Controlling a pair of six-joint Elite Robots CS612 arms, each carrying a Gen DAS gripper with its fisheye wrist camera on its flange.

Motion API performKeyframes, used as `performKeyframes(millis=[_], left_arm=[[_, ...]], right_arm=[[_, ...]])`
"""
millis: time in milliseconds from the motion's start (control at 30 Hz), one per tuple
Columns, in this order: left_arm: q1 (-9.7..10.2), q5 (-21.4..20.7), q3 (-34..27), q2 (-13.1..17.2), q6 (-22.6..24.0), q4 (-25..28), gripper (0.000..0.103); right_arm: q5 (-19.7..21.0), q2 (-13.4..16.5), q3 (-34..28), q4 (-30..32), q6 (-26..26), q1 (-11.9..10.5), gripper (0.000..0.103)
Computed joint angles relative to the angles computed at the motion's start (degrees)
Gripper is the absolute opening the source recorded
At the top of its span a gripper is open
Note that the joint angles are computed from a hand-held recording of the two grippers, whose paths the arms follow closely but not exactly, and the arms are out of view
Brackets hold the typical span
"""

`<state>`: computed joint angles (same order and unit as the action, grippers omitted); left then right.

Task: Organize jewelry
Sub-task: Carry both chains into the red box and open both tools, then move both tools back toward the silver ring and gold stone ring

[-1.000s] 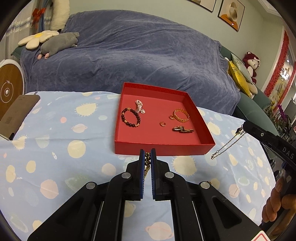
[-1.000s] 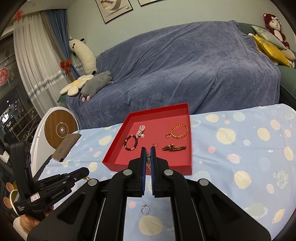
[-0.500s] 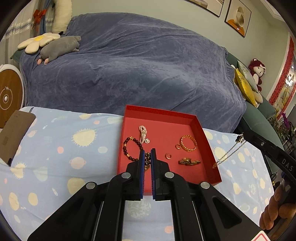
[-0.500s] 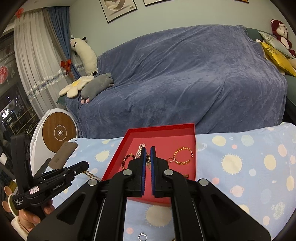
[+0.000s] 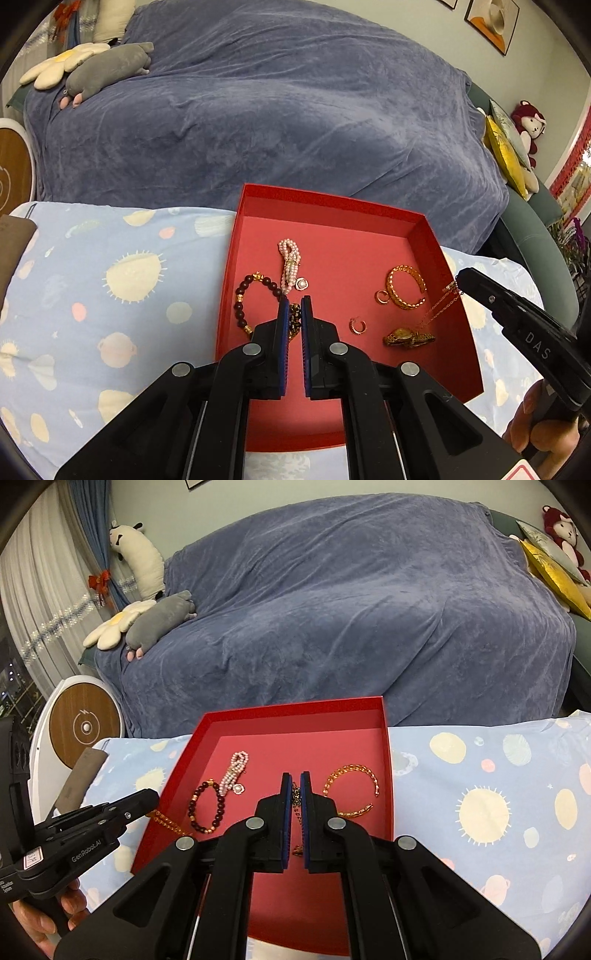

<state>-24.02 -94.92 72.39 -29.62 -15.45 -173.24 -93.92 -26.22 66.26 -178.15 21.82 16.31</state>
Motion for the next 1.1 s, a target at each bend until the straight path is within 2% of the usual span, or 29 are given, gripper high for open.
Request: performKeyframes(millis=[100,233,300,400,467,600,700,800,900,1000,1100], left_arm=[[-0.06,0.3,-0.8,0.8,-0.6,0.8,0.005],[-0.06,0.8,-0.3,0.5,-0.5,0.9,0.019],[-0.09,1.8,0.8,-0.2,-0.7,0.2,0.028],[0.07,2.4,3.0,-1.5,-1.4,-2.0,0.035],[0.11,2.7,4.9,-2.6,-2.0,-3.4,0.038],[0.02,3.2,9.6,-5.5,-2.4,-6.2,0.04],[-0.86,6.4,13.8,-7.7,-1.8,-9.5,0.045],[-1.82,9.1,17.2,-9.3,-0.7,-11.1,0.046],[-2.41,10.0,20.0,-10.3,-0.5,-12.3,0.049],[-2.71,10.2,21.6,-10.8,-1.1,-12.1,0.05],[-3.03,10.2,23.2,-11.1,-1.6,-12.3,0.05]], right_arm=[[0.1,0.7,-0.5,0.5,0.5,-0.2,0.004],[0.1,0.5,0.6,-0.2,1.3,-0.2,0.009],[-0.4,-0.2,1.7,-0.7,1.6,-0.2,0.01],[-0.5,-2.0,4.8,-2.9,2.2,-0.2,0.016],[0.0,-3.6,7.4,-5.0,3.3,-0.2,0.025],[-0.2,-6.7,13.3,-9.3,4.3,0.2,0.029],[-0.2,-8.6,16.9,-11.6,4.3,0.8,0.03],[0.4,-9.9,19.9,-12.9,4.3,1.3,0.034],[0.5,-10.9,22.3,-13.0,4.2,1.9,0.036],[-1.3,-11.5,24.3,-13.2,3.3,2.7,0.037],[-1.4,-11.7,25.9,-13.8,4.0,3.1,0.043]])
